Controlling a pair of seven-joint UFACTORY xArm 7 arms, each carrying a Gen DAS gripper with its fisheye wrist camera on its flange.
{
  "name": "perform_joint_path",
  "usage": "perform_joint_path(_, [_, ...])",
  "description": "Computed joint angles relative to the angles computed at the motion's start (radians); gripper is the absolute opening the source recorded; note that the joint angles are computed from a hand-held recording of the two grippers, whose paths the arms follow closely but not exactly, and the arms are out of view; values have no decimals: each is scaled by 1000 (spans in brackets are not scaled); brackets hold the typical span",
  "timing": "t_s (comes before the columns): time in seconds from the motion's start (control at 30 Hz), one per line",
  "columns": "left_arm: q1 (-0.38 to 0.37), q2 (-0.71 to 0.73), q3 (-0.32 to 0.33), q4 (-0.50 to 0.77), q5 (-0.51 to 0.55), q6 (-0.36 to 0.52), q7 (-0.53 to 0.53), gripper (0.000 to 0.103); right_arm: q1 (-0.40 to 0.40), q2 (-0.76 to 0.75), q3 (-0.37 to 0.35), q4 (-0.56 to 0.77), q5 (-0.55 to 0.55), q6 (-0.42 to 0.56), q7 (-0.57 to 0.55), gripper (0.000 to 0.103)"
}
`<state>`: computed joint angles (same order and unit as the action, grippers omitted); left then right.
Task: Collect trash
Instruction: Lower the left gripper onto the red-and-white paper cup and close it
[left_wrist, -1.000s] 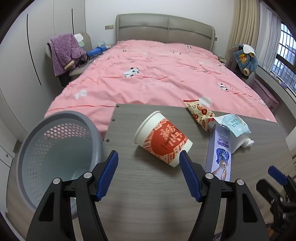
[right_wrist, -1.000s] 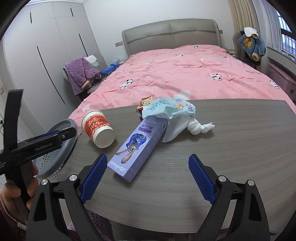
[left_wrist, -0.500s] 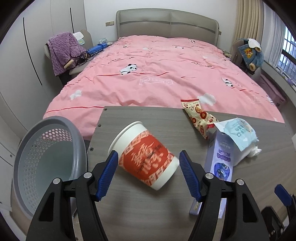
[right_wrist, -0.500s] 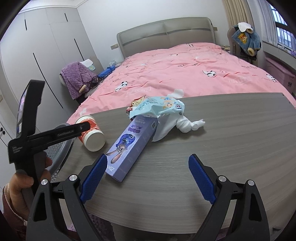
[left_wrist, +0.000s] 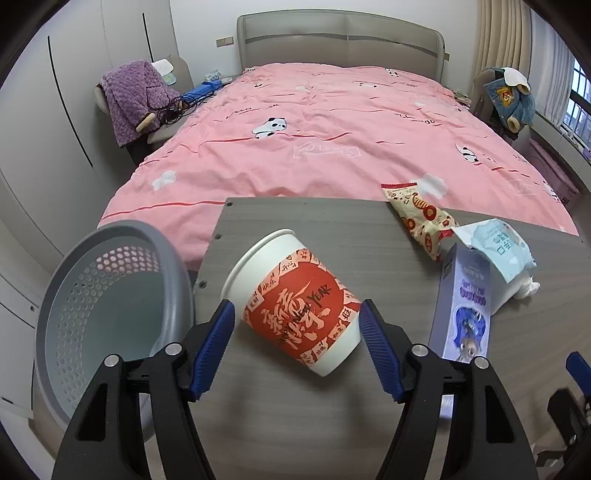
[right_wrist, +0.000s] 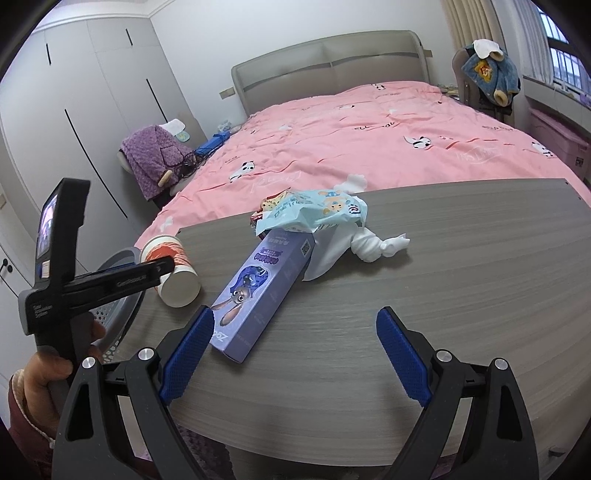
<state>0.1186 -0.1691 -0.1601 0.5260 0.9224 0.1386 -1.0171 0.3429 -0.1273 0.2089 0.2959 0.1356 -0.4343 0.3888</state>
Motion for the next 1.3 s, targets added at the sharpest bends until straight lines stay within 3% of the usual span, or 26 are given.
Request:
perform_joint_path(0.27, [-117, -18, 123, -66, -394, -58, 334, 68, 0, -3, 24, 6, 34, 13, -25, 88])
perform_joint_path(0.5, [-278, 27, 244, -68, -749, -116, 607, 71, 4, -2, 29, 11, 54, 16, -41, 88])
perform_joint_path(0.8, [-295, 123, 206, 3, -978, -125, 782, 71, 1, 3, 31, 17, 71, 20, -56, 88])
perform_joint_path(0.9, [-259, 146, 166, 24, -977, -129, 777, 71, 0, 9, 30, 21, 76, 19, -59, 88])
perform_joint_path(1.07, [-215, 192, 138, 63, -854, -135, 672, 71, 2, 15, 26, 24, 80, 20, -62, 88])
perform_joint_path(1.3, [-255, 238, 206, 98, -673, -153, 533, 70, -1, 27, 23, 28, 98, 24, -77, 88])
